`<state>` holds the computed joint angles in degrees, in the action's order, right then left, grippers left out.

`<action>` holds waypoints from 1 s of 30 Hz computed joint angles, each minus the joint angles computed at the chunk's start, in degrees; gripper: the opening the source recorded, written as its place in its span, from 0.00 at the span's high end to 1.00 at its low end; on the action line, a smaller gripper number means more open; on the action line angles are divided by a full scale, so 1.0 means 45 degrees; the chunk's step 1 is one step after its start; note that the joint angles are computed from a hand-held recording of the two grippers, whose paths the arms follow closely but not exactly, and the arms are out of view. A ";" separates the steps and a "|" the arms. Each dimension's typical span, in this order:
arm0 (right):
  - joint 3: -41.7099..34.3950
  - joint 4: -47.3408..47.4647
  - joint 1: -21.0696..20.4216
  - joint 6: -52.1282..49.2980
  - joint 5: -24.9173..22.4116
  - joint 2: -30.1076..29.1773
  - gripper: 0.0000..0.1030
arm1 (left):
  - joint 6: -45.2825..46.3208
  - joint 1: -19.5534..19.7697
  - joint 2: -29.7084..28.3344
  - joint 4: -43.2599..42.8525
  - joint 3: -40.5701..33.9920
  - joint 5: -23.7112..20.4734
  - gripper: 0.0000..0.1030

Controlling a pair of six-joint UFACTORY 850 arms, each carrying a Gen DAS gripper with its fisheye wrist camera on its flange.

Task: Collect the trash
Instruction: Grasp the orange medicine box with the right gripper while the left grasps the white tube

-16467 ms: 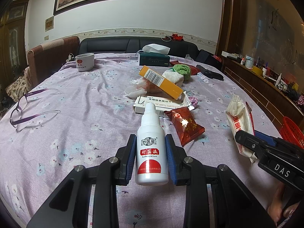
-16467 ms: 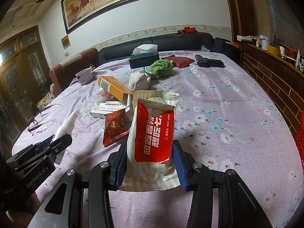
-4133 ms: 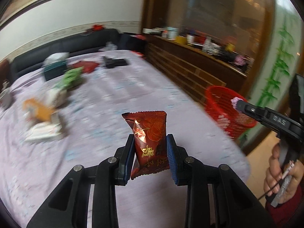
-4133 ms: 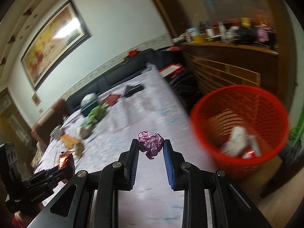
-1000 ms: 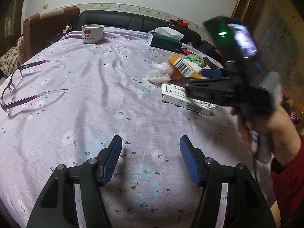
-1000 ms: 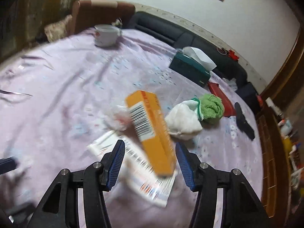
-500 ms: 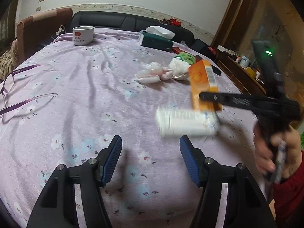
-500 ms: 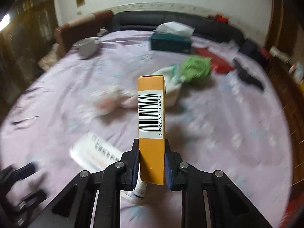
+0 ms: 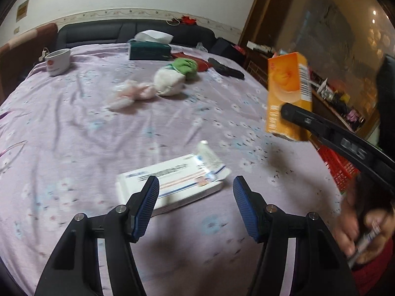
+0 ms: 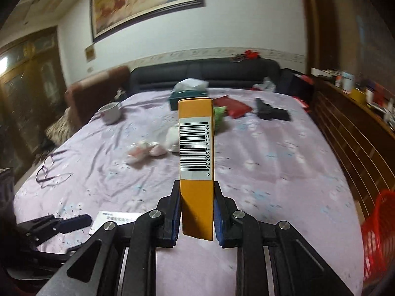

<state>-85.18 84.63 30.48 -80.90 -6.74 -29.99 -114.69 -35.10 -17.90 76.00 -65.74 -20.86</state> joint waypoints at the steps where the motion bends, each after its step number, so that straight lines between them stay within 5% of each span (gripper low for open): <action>1: 0.0189 0.0682 -0.0096 -0.0544 0.0000 0.0115 0.77 | 0.0723 -0.0031 -0.0266 -0.0695 -0.0338 -0.0134 0.43; 6: 0.1083 0.2788 -0.0620 -0.2101 -0.0486 0.0652 0.77 | 0.4118 0.0023 -0.1836 -0.4056 -0.2335 -0.1212 0.47; 8: 0.1354 0.3259 -0.0804 -0.2534 -0.0694 0.0814 0.77 | 0.4898 -0.0051 -0.2384 -0.4548 -0.3032 -0.2071 0.56; 10: 0.1517 0.3804 -0.0849 -0.3031 -0.0769 0.0882 0.77 | 0.5034 -0.0116 -0.2585 -0.4487 -0.3297 -0.2516 0.77; 12: 0.1713 0.4156 -0.0953 -0.3372 -0.0953 0.0953 0.77 | 0.4606 -0.0195 -0.2627 -0.4064 -0.3300 -0.3033 0.83; 22: 0.2119 0.4436 -0.1083 -0.3288 -0.1660 0.0860 0.77 | 0.0333 -0.0400 -0.0866 0.0432 -0.1083 -0.1728 0.85; 30: 0.2366 0.4848 -0.0993 -0.3808 -0.1674 0.1082 0.77 | 0.0277 -0.0774 -0.0773 0.1081 -0.1219 -0.1779 0.94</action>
<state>-74.53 106.44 26.01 -98.03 -14.28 -25.12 -113.45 -38.58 -21.37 80.86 -71.23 -28.86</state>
